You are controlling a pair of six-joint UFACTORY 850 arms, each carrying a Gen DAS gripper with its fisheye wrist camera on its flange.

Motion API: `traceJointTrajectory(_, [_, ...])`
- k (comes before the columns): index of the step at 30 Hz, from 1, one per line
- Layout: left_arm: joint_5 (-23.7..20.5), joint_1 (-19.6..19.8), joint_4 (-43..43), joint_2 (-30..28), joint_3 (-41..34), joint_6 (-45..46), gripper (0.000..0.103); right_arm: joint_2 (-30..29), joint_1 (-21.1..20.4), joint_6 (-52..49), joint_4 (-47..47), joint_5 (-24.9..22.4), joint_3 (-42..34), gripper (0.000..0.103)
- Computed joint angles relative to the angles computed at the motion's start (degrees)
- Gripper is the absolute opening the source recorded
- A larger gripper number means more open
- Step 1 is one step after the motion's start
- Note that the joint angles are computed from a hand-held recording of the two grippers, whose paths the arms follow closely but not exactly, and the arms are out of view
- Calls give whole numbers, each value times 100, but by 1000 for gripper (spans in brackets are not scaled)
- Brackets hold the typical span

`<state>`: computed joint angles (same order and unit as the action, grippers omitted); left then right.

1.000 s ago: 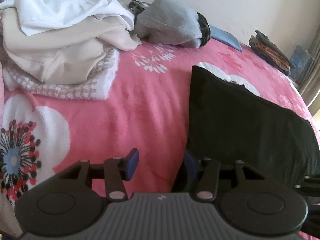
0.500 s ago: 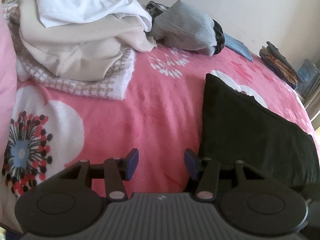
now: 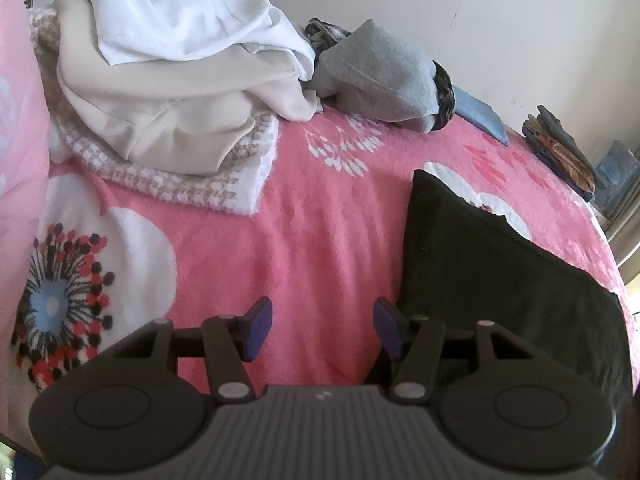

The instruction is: Fold clothes

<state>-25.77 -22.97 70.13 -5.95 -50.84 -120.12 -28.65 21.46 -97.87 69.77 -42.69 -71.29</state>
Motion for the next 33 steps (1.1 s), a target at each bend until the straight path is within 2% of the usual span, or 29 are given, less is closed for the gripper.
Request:
traceJointTrajectory(3, [-11, -50, 160, -4, -5, -126, 57, -69, -207, 435, -68, -1156, -97, 8])
traceJointTrajectory(4, [-28, -82, 259, -1, -5, -189, 57, 19, -313, 489, -17, -1368, -10, 8])
traceJointTrajectory(7, [3, -254, 1163, 51, 60, -668, 60, 367, -678, 643, 63, -1462, 323, 8])
traceJointTrajectory(10, [-54, -578, 1916, -25, 20, -623, 70, 718, -1173, 808, 325, -1218, 695, 8])
traceJointTrajectory(12, [125, -723, 1883, -200, -126, -246, 70, 915, -1509, 841, 543, -969, 896, 8])
traceJointTrajectory(15, [484, -807, 1369, -522, -391, 463, 70, 1123, -1979, 345, 1185, -154, 1153, 8])
traceJointTrajectory(18, [603, -850, 339, -858, -658, 1581, 69, 1132, -2218, -323, 1408, 830, 1222, 8])
traceJointTrajectory(21, [499, -858, -453, -1065, -798, 2332, 69, 1105, -2462, -383, 1066, 1661, 1267, 8])
traceJointTrajectory(23, [474, -863, -380, -1048, -720, 2239, 70, 1128, -2695, 32, 563, 1995, 1326, 8])
traceJointTrajectory(24, [463, -867, -368, -1037, -706, 2247, 70, 1165, -2833, 281, 382, 2092, 1370, 5])
traceJointTrajectory(26, [414, -886, -436, -1049, -722, 2347, 71, 1251, -3063, 702, 167, 2227, 1443, 8])
traceJointTrajectory(29, [292, -927, -655, -1097, -801, 2584, 75, 1432, -3237, 648, 563, 2401, 1567, 8])
traceJointTrajectory(33, [93, -984, -986, -1227, -973, 2895, 80, 1450, -3116, -196, 1416, 1847, 1559, 8])
